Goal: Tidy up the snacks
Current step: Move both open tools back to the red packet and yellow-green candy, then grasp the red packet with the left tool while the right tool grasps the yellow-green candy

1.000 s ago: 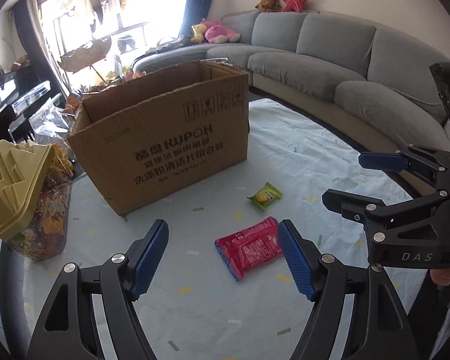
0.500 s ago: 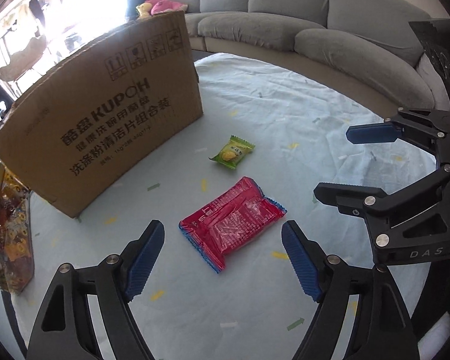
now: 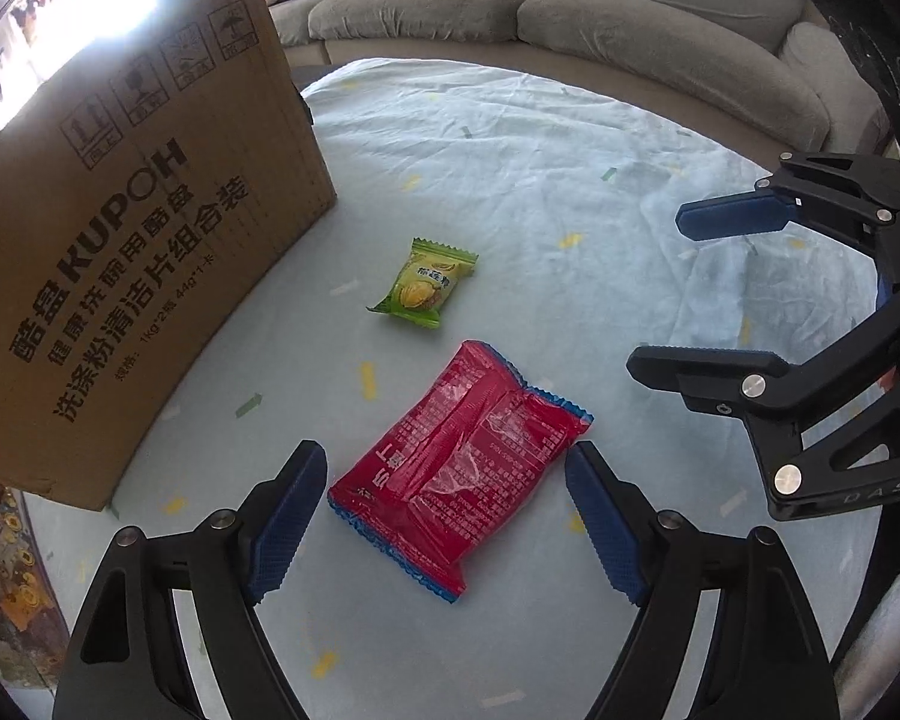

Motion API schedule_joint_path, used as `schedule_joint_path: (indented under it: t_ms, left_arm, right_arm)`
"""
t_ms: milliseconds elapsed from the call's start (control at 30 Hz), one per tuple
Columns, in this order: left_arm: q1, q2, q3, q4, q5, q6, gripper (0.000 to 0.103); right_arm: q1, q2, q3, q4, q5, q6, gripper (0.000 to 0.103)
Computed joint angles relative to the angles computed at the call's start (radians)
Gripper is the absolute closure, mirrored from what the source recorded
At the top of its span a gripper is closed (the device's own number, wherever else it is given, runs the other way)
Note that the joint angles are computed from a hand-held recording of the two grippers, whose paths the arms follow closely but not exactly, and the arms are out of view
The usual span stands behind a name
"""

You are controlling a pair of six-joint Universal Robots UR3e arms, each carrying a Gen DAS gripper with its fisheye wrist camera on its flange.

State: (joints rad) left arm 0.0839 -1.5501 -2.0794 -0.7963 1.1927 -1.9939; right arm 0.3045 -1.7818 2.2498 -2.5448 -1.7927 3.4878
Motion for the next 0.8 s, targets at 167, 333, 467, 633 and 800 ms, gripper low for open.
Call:
schedule_joint_path:
  t_ms: [167,333,467,633,800]
  left_arm:
    - [0.013,-0.047,0.064,-0.085,-0.035,-0.001,0.024]
    - [0.032,-0.032,0.060,-0.121,-0.073,-0.002,0.046]
    - [0.050,-0.013,0.053,-0.149,-0.096,-0.020,0.054]
    - [0.092,0.033,0.010,-0.165,-0.137,-0.080,0.060]
    - [0.134,0.120,-0.070,-0.117,-0.163,-0.165,0.062]
  right_arm:
    - [-0.002,0.025,-0.019,0.002,-0.010,-0.008,0.026]
    - [-0.011,0.027,-0.028,0.001,-0.006,-0.014,0.026]
    - [-0.017,0.028,-0.029,-0.005,0.001,-0.021,0.026]
    - [-0.032,0.029,-0.022,-0.022,0.026,-0.034,0.026]
    - [-0.049,0.023,-0.009,-0.046,0.053,-0.047,0.026]
